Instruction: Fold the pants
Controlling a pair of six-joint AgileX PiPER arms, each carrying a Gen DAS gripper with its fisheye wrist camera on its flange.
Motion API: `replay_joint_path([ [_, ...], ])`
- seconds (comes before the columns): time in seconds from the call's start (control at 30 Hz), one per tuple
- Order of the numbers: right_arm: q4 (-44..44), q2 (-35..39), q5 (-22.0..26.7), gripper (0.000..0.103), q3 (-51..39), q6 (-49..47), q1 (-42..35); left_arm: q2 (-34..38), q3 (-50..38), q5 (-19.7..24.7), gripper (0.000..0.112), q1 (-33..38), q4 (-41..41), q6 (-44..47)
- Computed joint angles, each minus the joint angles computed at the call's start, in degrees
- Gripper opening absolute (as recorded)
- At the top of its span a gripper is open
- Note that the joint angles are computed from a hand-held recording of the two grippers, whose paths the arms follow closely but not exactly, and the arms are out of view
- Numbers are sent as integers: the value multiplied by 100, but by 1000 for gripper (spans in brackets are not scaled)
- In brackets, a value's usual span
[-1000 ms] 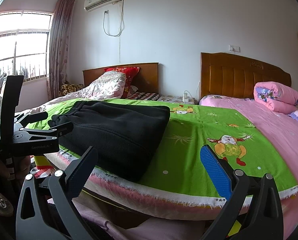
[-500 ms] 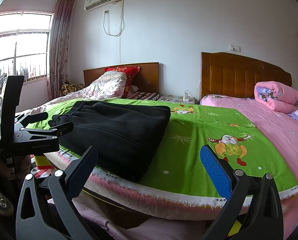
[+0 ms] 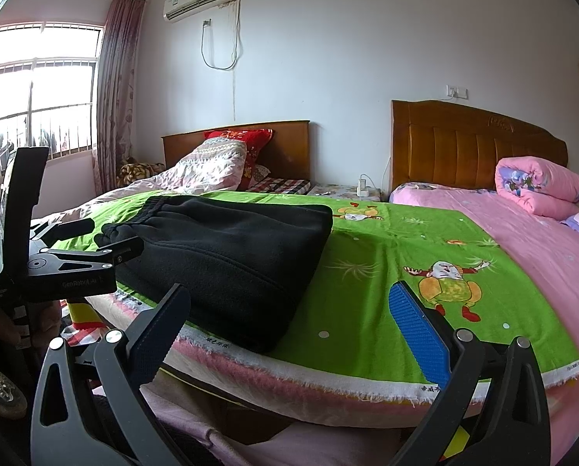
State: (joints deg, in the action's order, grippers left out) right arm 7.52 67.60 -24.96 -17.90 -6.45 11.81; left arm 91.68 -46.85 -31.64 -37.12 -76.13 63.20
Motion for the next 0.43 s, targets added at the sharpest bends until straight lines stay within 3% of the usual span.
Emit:
replay_joint_path([
  [0.43, -260, 40, 2, 99, -27, 211, -84, 60, -69, -79, 102, 55, -358, 130],
])
